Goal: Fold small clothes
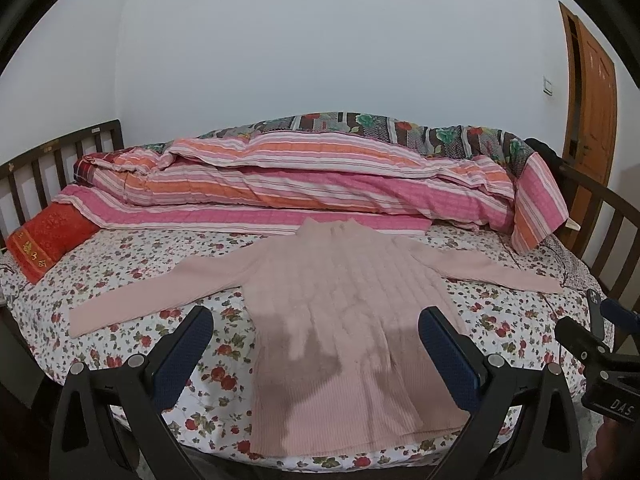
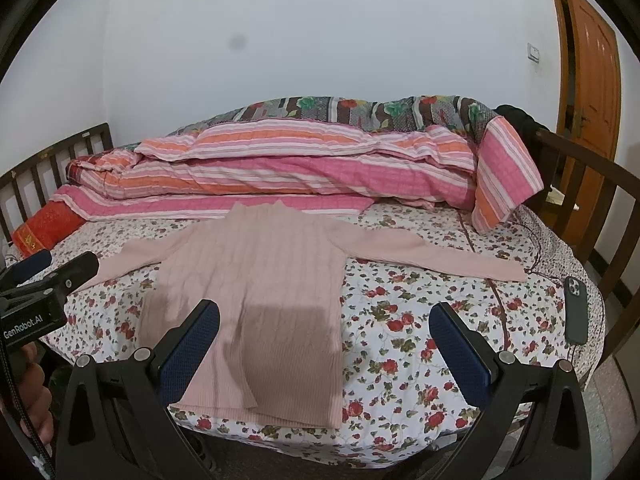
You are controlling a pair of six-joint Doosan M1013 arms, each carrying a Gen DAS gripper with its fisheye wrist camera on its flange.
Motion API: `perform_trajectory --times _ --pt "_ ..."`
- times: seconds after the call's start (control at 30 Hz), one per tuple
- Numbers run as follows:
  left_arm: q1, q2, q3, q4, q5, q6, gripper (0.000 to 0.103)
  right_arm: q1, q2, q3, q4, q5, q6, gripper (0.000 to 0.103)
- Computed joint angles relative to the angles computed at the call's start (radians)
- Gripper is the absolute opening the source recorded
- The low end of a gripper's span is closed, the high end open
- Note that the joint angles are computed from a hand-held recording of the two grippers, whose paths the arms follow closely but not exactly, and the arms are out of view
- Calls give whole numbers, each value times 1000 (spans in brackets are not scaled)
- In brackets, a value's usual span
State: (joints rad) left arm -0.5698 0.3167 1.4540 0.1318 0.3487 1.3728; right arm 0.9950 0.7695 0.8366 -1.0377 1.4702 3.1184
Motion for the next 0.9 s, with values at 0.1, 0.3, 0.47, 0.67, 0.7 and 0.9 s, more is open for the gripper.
perform_trajectory --times 0.1,0.3,0.47,0.67,0.7,0.9 --pt "-2 7 -11 61 12 -68 103 -5 -2 1 13 -9 -7 102" --pt "5 30 -34 99 26 -104 103 -21 2 -1 21 -28 -32 102" --pt "16 75 -78 105 63 -119 103 -51 4 6 69 -67 -62 102" --pt "33 153 -154 131 132 -150 103 -95 51 -45 124 3 -110 103" --pt "38 168 -165 142 142 -171 103 -105 55 -48 141 -2 -115 103" --pt "90 264 -263 28 229 -147 103 -157 45 11 158 -150 -115 103"
